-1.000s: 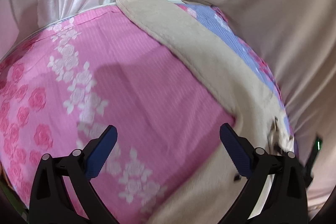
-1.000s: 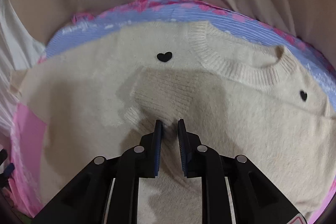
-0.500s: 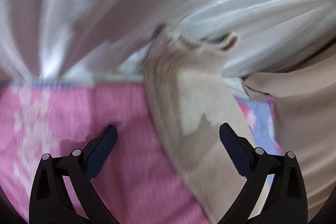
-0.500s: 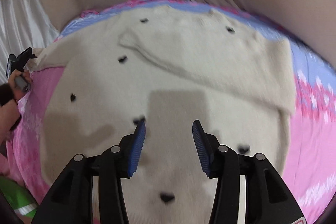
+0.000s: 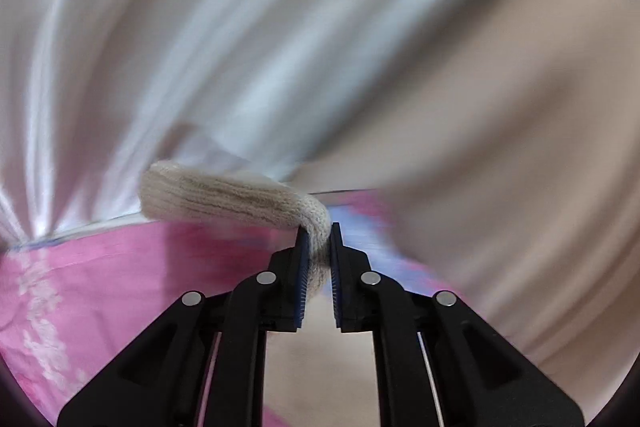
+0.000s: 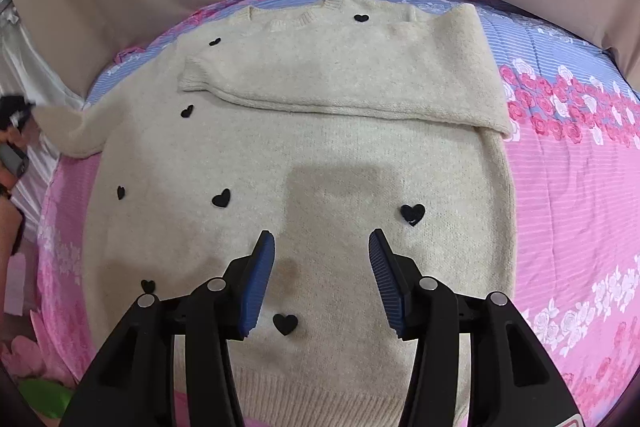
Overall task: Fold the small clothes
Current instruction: 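Grasp the other sleeve cuff with the left gripper and lift it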
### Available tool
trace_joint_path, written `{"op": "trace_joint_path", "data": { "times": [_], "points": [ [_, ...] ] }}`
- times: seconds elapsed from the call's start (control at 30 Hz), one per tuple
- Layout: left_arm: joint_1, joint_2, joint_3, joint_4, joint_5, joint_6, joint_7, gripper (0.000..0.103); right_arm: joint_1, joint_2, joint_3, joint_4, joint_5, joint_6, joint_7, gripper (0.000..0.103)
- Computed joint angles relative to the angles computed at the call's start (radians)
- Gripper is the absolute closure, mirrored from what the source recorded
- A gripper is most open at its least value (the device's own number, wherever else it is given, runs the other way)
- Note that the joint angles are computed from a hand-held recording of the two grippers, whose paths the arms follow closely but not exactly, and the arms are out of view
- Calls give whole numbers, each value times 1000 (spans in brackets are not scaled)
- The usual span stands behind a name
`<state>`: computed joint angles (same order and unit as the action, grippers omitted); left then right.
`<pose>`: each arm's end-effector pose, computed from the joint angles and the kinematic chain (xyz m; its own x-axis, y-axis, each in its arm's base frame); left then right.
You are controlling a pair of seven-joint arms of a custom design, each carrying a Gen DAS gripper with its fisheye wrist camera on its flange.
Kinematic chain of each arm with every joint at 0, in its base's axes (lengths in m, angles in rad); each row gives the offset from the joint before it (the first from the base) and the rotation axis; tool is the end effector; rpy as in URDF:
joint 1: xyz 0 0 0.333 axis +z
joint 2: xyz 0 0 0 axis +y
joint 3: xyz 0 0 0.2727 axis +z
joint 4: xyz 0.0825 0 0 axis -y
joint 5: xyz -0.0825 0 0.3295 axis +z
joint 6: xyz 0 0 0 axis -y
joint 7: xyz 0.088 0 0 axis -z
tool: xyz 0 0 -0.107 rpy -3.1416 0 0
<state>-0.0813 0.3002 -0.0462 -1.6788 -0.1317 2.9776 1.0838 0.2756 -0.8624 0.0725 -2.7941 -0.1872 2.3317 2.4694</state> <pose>0.6284 -0.0674 0.5296 0.1942 -0.8395 0.5075 -0.5209 -0.5266 -0.6718 0.2897 0.1015 0.4695 -0.4129 -0.8988 -0.1471 -0.8024 0.4354 -0.4082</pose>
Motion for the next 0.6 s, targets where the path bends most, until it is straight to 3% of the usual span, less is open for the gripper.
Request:
{"op": "trace_joint_path", "data": {
  "times": [0.07,0.1,0.2,0.37,0.6],
  "points": [
    [14,-38,-83,-8,-45,40,101,94,1,-14,-5,-12,3,19,0,54],
    [31,-53,-154,-5,-105,56,183,94,-2,-22,-6,-19,4,27,3,54],
    [24,-53,-272,50,-231,-8,361,94,-11,-58,-6,-41,7,39,19,53],
    [-100,-18,-334,127,-281,-128,480,94,-38,-161,-5,-92,7,7,62,52],
    [-350,117,-321,266,-205,-266,455,94,-77,-398,-8,-185,-7,-133,108,52]
  ]
}}
